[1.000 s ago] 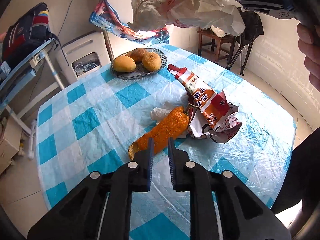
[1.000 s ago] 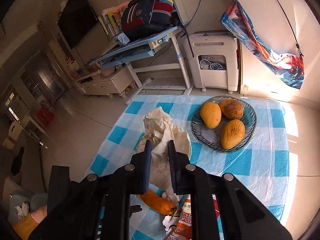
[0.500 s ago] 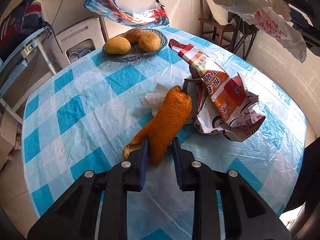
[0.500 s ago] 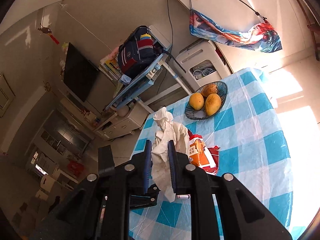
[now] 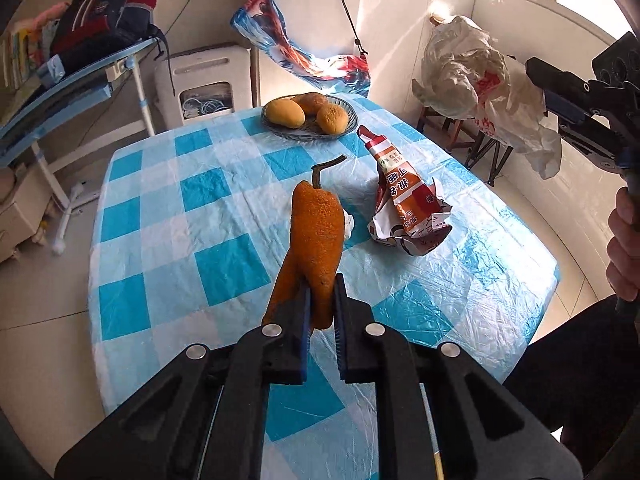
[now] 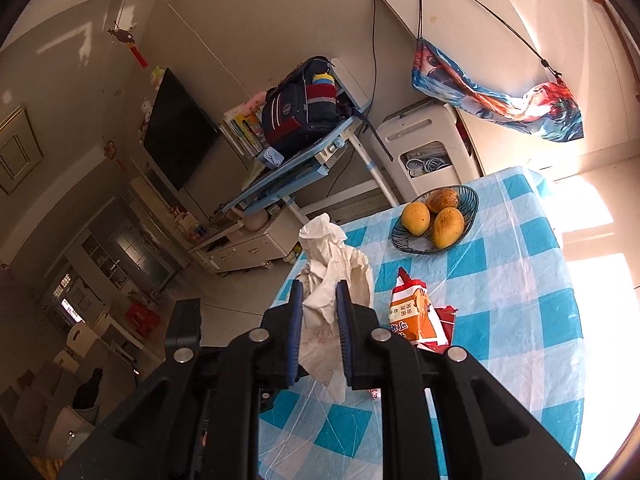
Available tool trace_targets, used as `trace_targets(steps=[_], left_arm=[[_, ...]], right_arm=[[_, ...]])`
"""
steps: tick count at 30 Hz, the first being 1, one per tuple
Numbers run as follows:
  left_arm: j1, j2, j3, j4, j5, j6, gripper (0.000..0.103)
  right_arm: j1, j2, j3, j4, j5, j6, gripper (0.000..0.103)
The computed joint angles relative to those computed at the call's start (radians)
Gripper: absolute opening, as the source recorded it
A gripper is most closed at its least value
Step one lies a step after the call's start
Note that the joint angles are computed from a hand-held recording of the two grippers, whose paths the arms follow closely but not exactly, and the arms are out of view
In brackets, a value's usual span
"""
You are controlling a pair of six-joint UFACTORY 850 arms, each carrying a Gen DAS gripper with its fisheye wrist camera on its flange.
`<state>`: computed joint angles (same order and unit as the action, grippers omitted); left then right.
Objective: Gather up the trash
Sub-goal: 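Close the left gripper on the orange peel and lift it while the right gripper holds the bag, then carry the peel and the white bag over the basin and open both grippers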
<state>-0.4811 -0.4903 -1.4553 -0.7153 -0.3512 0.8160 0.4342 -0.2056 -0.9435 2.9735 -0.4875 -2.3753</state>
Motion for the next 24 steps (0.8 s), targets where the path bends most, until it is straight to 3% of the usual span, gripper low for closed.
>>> trace_targets(steps=[6,11,18,24], left_arm=[[0.007,0.138,0.173,-0.222,0.059,0.115,0.01],[-0.019,0.231,0.291,-0.264,0.129,0.121,0.01],[-0.055,0.315,0.404,-0.119,0.198,-0.047,0.01],[-0.088,0.364,0.471,0.216,0.223,-0.38,0.01]], right_arm=[[0.04,0.018,0.028,0.013,-0.037,-0.027,0.018],[0.101,0.017,0.055,0.032,-0.023,-0.035,0.018],[0.196,0.015,0.101,0.007,0.026,0.006,0.018],[0.279,-0.001,0.119,-0.037,0.111,0.07,0.018]])
